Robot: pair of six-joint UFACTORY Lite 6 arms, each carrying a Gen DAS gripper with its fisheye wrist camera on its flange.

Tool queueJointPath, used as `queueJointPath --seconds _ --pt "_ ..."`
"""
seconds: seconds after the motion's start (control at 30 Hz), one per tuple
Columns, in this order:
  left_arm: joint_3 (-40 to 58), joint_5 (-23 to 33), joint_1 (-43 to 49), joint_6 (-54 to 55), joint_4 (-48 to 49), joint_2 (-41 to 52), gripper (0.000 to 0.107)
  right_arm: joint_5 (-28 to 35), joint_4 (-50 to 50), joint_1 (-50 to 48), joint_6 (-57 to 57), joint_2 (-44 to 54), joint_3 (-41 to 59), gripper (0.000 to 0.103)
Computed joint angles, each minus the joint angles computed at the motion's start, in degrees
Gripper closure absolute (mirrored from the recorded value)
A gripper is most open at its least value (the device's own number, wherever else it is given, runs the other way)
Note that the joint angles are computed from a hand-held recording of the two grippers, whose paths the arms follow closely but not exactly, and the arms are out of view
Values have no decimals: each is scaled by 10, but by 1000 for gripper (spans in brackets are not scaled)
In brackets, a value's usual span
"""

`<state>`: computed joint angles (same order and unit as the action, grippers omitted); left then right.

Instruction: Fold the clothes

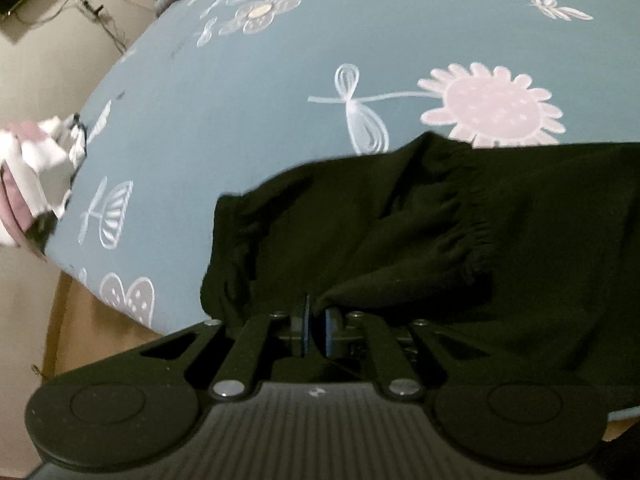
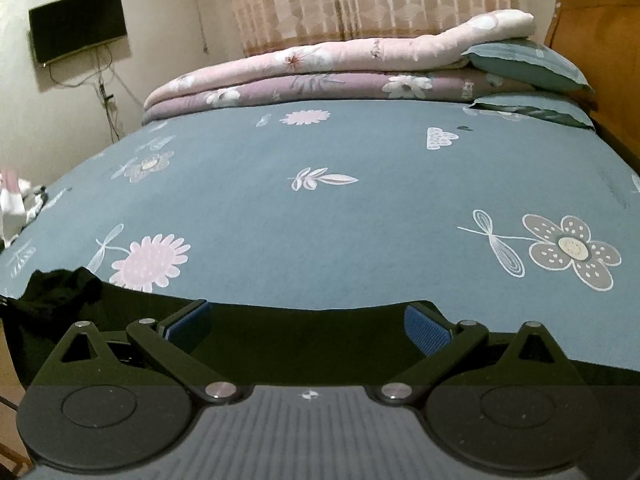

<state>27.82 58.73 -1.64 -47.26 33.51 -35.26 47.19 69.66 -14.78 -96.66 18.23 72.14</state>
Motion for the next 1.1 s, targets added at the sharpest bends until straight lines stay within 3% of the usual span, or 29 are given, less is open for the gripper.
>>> queueJointPath --seconds 0.2,0.33,0.4,0.5,0.73,0.83,0.9,1.1 --pt "-67 -56 92 78 -56 -78 94 -32 -14 23 -2 -35 -32 0" --pt "-88 -53 103 111 -80 -118 93 -46 -29 41 3 -47 -41 0" --pt "-94 -48 123 142 -102 -145 88 -51 -32 50 5 -48 -42 0" --pt "-95 -32 174 236 -176 -190 69 -50 -34 63 9 -47 -37 0" --pt "-36 43 187 317 -283 -269 60 -43 -35 87 8 -43 -27 0" --pt "-6 -21 231 383 -348 -225 47 -43 -36 95 10 -47 -30 0" --pt "13 -59 252 425 -395 -195 45 -44 -36 96 7 -55 -36 0" --pt "37 -238 350 598 -524 29 45 -77 -50 95 12 -93 -72 0"
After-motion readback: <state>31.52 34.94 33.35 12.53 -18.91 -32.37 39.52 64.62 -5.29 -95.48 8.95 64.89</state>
